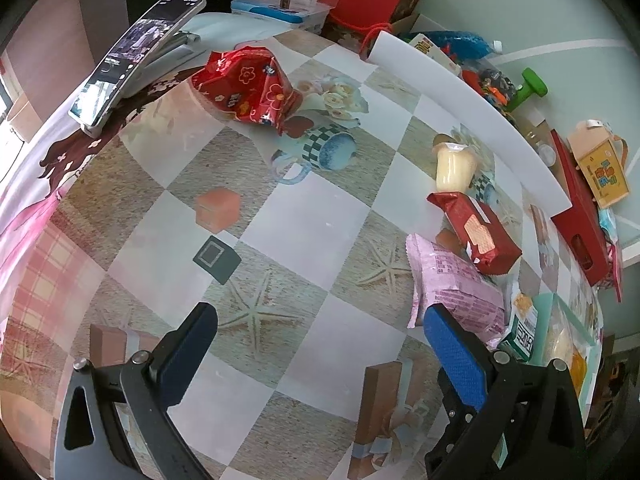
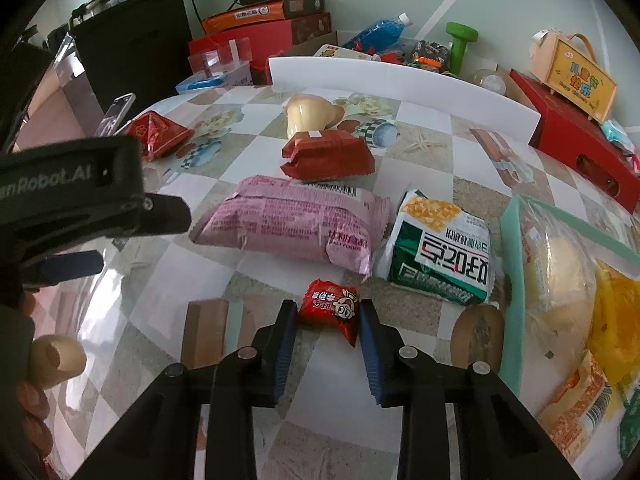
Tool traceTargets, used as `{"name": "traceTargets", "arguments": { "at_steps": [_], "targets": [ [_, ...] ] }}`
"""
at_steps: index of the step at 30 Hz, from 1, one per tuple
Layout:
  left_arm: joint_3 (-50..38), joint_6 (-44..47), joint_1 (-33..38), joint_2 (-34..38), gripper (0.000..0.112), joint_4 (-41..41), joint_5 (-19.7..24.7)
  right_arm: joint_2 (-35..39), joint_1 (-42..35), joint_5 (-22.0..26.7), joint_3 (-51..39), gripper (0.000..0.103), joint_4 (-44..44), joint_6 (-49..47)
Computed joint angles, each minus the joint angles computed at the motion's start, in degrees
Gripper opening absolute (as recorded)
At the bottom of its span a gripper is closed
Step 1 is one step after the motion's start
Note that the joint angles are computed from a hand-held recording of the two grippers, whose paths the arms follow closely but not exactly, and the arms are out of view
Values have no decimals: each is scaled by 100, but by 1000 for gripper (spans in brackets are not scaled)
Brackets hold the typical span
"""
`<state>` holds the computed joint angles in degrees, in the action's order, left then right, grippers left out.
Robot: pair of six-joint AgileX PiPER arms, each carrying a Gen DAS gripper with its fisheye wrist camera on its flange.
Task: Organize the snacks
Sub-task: 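Grasp the small red chip packet with the right tool, then grasp the pink bread pack with the left tool while the right tool holds the red packet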
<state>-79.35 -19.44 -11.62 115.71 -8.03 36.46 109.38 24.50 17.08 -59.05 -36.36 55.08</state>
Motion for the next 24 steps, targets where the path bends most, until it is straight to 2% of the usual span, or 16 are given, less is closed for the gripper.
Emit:
{"name": "traceTargets", "arguments": {
  "at_steps": [4,10,14,24],
  "targets": [
    [-1,84,-31,-27,103,-37,2,-150,-103,-80,100,32,445,-322],
    [-21,241,-42,-70,103,-138,59,-562,-168,-42,318,32,-85,254],
    [-171,333,-104,-13,103,-231,139,-761,-191,293,391,32,-831,1036],
    [-389,930,-433,191,103,-778,-214,-1236,-647,333,630,32,-1056,1307]
  ]
}}
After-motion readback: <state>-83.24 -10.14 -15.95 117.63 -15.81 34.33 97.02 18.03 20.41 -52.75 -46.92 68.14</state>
